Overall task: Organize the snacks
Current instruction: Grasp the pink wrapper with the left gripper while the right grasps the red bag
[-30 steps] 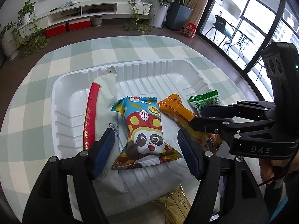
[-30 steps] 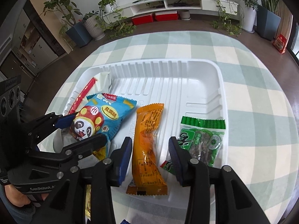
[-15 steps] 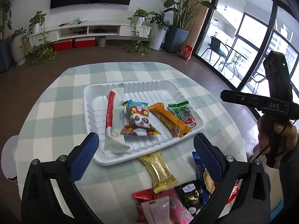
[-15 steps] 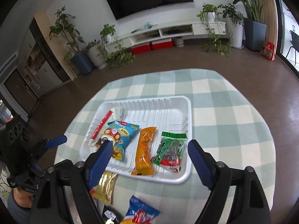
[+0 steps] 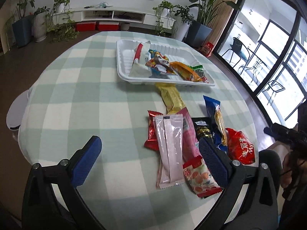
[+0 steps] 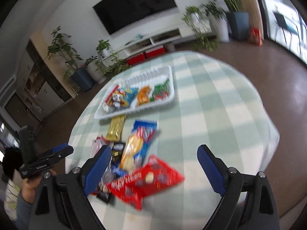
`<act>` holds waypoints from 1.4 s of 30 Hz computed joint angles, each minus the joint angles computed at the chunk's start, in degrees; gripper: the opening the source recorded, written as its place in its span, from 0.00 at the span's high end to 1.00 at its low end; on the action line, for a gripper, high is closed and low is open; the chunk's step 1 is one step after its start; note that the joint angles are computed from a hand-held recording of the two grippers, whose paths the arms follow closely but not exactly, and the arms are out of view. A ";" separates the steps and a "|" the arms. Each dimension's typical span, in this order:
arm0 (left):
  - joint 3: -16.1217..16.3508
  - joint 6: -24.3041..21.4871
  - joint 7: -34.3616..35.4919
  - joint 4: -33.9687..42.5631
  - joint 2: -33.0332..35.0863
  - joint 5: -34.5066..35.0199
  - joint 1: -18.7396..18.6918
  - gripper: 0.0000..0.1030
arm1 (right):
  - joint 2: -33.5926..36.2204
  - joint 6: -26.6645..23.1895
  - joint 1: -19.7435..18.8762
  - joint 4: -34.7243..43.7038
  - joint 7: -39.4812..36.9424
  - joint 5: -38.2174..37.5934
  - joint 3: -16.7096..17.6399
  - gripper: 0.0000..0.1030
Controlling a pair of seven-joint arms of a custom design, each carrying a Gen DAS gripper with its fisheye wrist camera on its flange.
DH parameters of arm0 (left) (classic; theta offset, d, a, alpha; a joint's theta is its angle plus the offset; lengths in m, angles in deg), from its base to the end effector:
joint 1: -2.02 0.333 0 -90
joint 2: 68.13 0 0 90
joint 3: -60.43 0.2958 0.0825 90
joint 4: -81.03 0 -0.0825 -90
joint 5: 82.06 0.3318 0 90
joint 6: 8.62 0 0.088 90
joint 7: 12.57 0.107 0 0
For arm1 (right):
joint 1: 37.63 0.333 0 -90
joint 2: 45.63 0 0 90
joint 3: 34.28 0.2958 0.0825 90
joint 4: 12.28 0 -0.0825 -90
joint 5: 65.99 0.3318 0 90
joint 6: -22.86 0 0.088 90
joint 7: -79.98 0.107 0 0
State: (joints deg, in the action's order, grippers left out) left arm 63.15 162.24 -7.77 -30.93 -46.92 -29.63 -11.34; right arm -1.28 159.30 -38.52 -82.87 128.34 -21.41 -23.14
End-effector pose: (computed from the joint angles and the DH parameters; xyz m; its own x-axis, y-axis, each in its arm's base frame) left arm 0.5776 -0.1673 0.3606 0.3149 -0.9109 0.2667 -0.6737 -0.4125 -0.6131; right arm 0.7175 0.0925 0.3646 0.4404 -0.7657 -0.4688 -0.8126 -0.1179 -0.5707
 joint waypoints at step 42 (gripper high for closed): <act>-5.53 -14.99 29.22 14.38 11.47 -20.93 0.21 0.61 | 5.05 -10.14 1.34 3.28 8.45 -3.93 -0.52 0.63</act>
